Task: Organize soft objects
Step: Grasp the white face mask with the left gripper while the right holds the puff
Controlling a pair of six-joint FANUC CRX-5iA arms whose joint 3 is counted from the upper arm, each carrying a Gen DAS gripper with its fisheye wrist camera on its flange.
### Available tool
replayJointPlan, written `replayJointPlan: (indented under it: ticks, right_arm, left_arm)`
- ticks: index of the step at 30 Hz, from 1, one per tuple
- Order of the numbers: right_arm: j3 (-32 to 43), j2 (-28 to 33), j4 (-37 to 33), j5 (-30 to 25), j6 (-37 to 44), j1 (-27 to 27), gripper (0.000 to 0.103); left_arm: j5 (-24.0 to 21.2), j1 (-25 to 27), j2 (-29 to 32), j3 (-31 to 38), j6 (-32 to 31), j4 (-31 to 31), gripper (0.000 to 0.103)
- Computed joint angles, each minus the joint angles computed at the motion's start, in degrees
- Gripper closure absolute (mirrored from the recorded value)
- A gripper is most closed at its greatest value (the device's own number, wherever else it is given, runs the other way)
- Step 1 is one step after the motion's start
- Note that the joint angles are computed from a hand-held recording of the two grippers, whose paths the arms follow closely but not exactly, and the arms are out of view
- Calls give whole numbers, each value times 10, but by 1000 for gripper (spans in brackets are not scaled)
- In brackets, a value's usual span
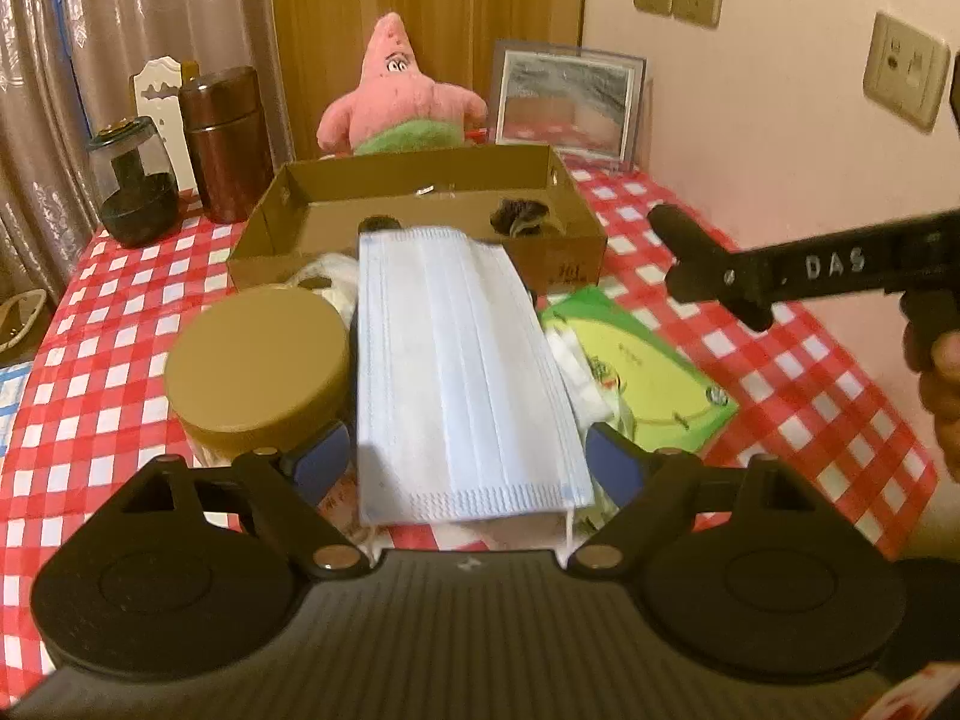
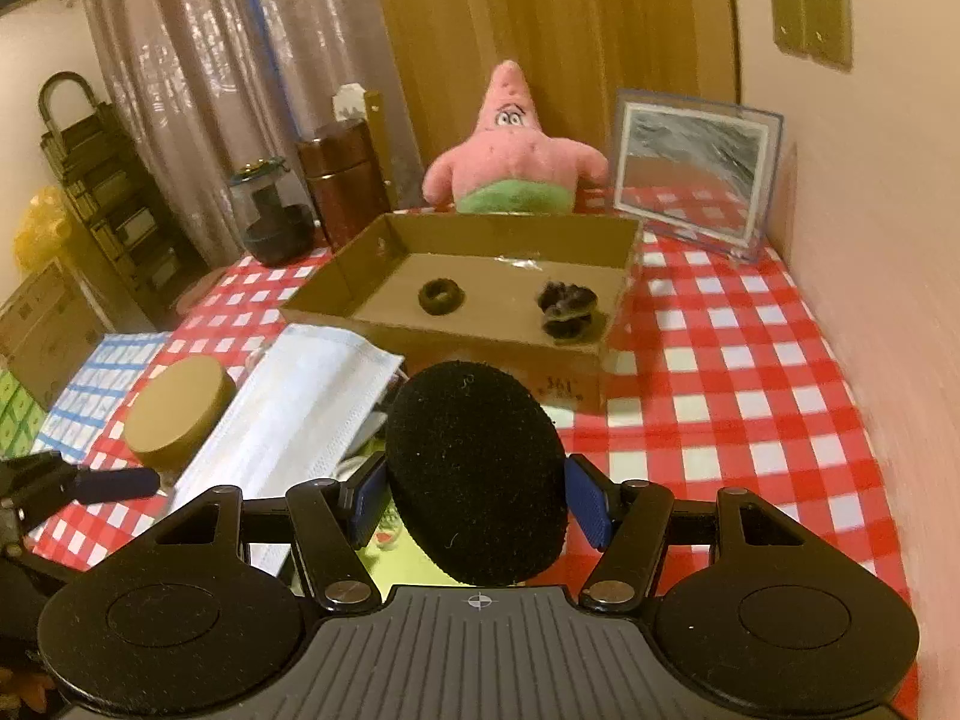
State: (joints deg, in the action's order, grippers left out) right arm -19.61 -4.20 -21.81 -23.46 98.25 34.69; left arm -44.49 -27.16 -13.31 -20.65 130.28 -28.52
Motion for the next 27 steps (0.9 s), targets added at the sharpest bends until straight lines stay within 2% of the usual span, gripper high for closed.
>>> replayJointPlan:
  ticks: [7, 10, 12, 16, 18, 23, 27]
  right_arm:
    - [-4, 4, -8, -6, 1, -2, 41]
    - [-7, 4, -10, -4, 0, -1, 41]
    - [-9, 3, -9, -1, -3, -1, 41]
    - [-10, 3, -5, 1, -8, 2, 41]
    - [-10, 3, -4, 0, -8, 2, 41]
    - [-15, -2, 10, 3, -28, 8, 41]
    - [-23, -11, 23, 7, -47, 14, 41]
  left_arm:
    - [-30, -19, 30, 17, 41, -34, 21]
    - [-34, -21, 33, 21, 38, -38, 35]
    - [-35, -20, 31, 20, 33, -36, 52]
    - [-28, -8, 22, 10, 25, -23, 68]
    - [-26, -3, 16, 5, 18, -17, 80]
    - [-13, 6, -7, -11, -1, -2, 94]
    - [18, 20, -31, -31, -35, 33, 98]
